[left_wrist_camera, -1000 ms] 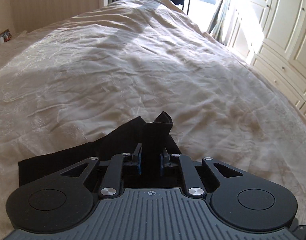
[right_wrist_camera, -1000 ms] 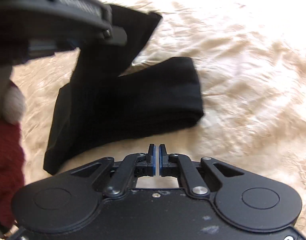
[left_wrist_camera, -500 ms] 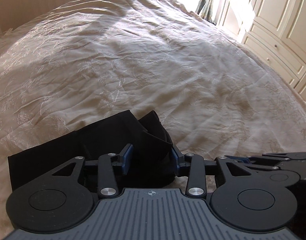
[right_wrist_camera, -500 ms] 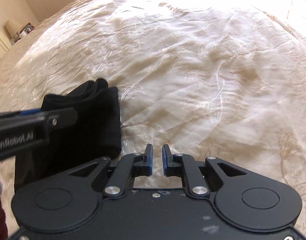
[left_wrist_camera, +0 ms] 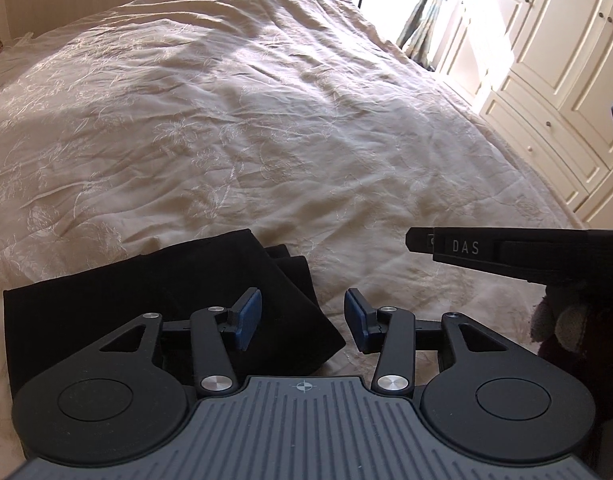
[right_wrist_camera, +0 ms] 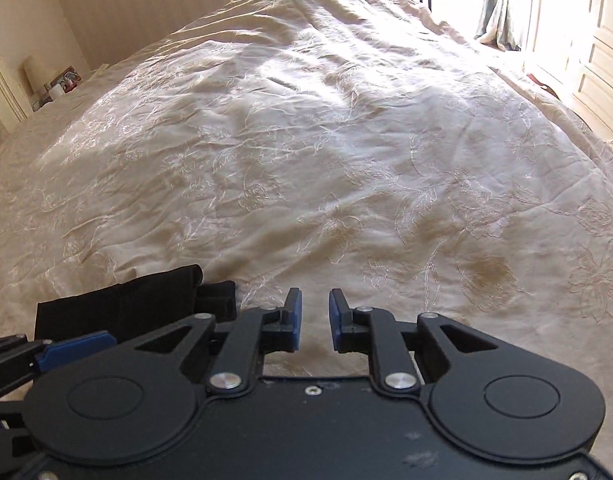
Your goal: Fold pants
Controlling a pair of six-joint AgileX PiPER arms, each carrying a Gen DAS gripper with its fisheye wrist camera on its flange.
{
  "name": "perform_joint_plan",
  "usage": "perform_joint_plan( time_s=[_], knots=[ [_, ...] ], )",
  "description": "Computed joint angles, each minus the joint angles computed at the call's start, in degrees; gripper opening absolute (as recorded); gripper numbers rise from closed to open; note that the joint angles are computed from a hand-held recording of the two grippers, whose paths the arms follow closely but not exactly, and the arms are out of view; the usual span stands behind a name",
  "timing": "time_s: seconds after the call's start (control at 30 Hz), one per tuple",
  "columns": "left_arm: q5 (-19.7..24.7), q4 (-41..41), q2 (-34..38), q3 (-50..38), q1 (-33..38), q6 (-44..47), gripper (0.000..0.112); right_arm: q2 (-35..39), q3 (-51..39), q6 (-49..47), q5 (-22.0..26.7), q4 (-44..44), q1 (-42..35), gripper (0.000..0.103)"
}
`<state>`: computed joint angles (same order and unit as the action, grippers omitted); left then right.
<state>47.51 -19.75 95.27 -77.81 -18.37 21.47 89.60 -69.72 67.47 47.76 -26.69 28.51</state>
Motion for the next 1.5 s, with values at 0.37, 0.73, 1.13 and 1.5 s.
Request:
perform_joint_plan(
  time_s=[0.37, 0.73, 1.13, 1.5],
  knots=[
    [10.05, 9.83, 4.04, -4.0, 19.34, -11.85, 0.044, 11.99, -8.33, -28.56, -9.6, 27.84, -5.05, 0.032],
    [12.32, 11.78, 5.43, -6.04, 28.47, -11.66, 0.044, 19.39, -15.0, -44.15, -8.66, 43.17, -7.94, 0.007],
    [11.04, 11.56, 8.72, -8.97, 25.68, -6.52, 0.044, 13.55, -8.68, -25.69, -4.86, 19.38, 0.05, 0.022],
    [3.82, 23.46, 14.84, -6.62, 19.85, -7.76, 0.049, 19.7, -13.95, -20.04, 0.25, 13.7, 1.79, 0.034]
  ],
)
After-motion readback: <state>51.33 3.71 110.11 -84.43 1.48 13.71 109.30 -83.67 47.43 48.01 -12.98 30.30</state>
